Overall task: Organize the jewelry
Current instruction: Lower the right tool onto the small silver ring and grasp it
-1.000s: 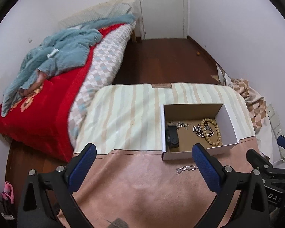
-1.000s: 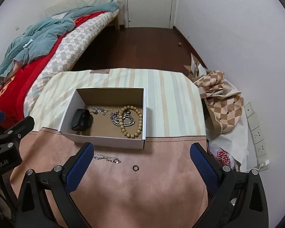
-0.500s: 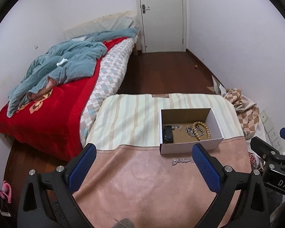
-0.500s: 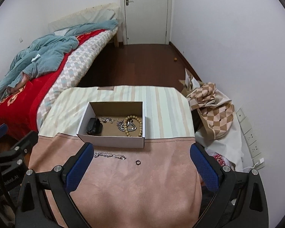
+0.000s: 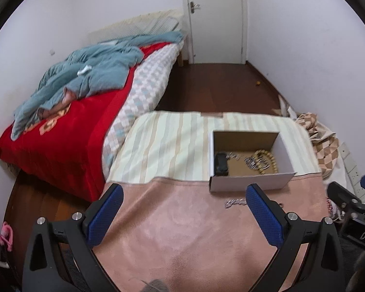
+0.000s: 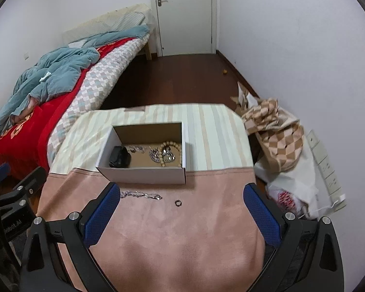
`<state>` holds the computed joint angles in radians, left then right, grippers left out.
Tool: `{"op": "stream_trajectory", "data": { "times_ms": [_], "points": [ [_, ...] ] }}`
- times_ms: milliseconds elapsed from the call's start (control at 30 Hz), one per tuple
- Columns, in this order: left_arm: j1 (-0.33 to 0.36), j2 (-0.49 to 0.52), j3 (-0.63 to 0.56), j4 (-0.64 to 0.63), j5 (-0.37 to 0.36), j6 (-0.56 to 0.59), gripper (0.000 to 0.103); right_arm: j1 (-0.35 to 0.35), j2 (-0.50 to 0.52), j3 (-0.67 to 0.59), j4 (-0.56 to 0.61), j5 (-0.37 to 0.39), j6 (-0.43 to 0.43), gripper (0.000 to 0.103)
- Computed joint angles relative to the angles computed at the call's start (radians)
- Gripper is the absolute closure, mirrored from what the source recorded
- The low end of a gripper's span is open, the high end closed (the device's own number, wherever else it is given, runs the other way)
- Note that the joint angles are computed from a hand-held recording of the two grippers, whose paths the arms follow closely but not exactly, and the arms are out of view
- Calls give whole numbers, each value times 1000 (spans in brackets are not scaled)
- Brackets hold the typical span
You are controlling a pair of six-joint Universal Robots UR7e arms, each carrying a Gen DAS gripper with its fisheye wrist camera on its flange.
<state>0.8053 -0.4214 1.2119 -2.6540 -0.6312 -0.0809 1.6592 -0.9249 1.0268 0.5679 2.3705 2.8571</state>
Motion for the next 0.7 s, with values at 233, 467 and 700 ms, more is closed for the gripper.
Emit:
{"op": "stream_trajectory", "data": {
  "times_ms": [233, 467, 700],
  "points": [
    [51, 70, -52, 149, 43, -96, 0, -138, 42, 24, 35, -96, 99, 6],
    [91, 110, -107, 300, 42, -170, 0, -199, 122, 4, 19, -150, 66, 37],
    [114, 136, -167, 384, 33, -214, 0, -204, 176, -35, -40, -141, -6, 57]
  ]
}}
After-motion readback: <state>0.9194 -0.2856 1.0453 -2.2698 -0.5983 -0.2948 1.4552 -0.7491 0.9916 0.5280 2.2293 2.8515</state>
